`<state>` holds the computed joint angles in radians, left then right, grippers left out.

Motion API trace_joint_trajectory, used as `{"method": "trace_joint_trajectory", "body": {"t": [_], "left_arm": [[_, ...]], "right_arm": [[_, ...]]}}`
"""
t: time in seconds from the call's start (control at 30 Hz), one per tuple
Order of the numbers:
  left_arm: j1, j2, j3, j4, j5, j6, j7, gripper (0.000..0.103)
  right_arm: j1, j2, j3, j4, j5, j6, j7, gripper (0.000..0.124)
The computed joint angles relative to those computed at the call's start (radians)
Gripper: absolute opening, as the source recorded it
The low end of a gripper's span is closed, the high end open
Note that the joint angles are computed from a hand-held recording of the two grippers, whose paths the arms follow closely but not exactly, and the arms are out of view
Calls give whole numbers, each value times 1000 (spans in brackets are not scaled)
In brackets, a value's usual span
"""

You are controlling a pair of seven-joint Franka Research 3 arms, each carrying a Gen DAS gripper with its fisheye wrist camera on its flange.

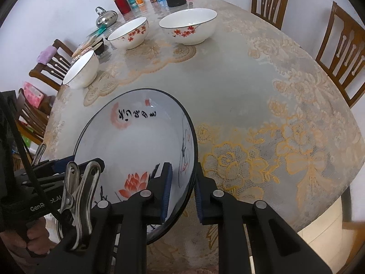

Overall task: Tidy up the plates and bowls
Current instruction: 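Lower the plate stack onto the table and open the right gripper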

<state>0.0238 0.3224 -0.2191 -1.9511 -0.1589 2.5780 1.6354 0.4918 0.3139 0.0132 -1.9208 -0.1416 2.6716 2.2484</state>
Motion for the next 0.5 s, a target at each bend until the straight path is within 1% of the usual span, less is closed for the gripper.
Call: {"method": "trace_joint_trajectory", "body": {"t": [0.1,0.2,0.37,0.5], "left_arm": [[-2,8,3,17,5,-22,-15,53],[-4,10,7,33,7,-50,-35,53],[-37,-15,33,7,109,13,-77,53],[-38,-24,39,-2,142,26,-104,53]], "right_arm": [[29,-1,-29,13,-80,-24,49,16],[27,-5,-26,13,-106,-31,61,14],[5,-3,-6,7,-70,-13,37,14],[-2,5,3,17,-40,-18,16,14]]}}
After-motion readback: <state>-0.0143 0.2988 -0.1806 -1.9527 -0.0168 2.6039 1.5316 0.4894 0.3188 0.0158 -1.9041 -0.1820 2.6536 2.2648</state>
